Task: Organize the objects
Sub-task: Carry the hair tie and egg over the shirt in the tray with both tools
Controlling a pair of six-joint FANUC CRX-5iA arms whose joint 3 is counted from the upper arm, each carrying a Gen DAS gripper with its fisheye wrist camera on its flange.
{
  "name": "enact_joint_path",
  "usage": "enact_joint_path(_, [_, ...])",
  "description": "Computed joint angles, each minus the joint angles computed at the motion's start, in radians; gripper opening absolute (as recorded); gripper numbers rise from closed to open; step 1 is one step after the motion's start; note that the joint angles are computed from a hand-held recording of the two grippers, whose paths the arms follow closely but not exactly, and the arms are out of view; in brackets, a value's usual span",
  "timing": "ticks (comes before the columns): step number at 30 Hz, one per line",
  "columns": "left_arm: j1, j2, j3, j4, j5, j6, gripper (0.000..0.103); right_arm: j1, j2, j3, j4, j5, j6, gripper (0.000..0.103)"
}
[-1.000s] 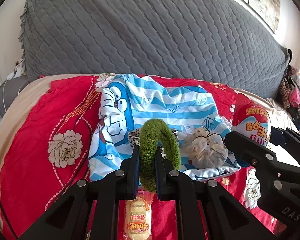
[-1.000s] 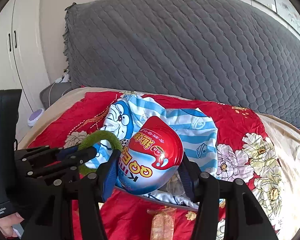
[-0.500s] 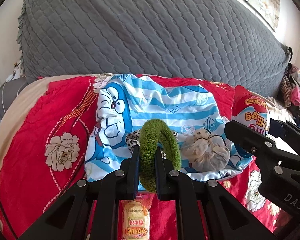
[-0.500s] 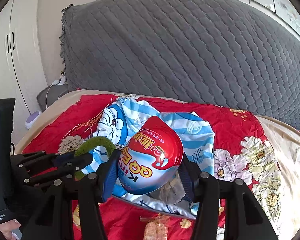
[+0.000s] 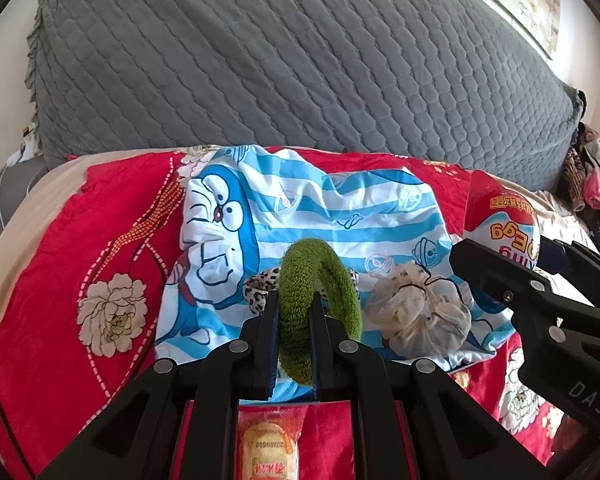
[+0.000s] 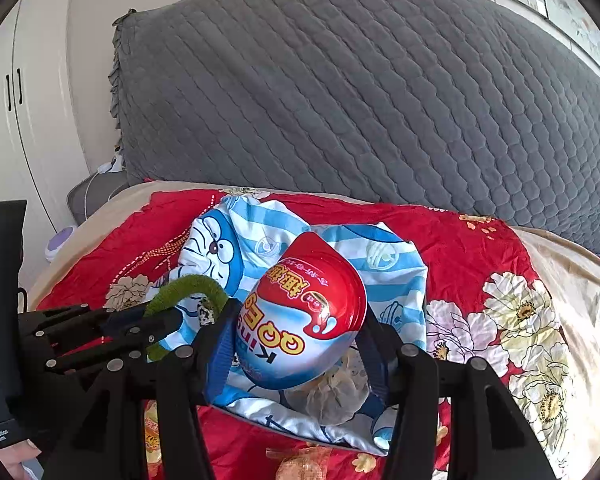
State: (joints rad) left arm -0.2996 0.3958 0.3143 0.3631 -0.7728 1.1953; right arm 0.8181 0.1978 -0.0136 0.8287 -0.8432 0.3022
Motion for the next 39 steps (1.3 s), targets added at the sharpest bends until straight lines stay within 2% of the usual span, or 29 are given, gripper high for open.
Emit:
enact_joint_path(27, [-0.009, 0.043, 0.043, 0.047, 0.017, -0.031, 0.013, -0.019, 0.026, 0.042, -0.073, -0.044, 0.065, 0.055])
enact_joint_path(39, [-0.009, 0.067, 0.112, 0.038, -0.002, -0.047, 0.013, -0.041, 0.04, 0.096, -0.178, -0.021, 0.13, 0.055])
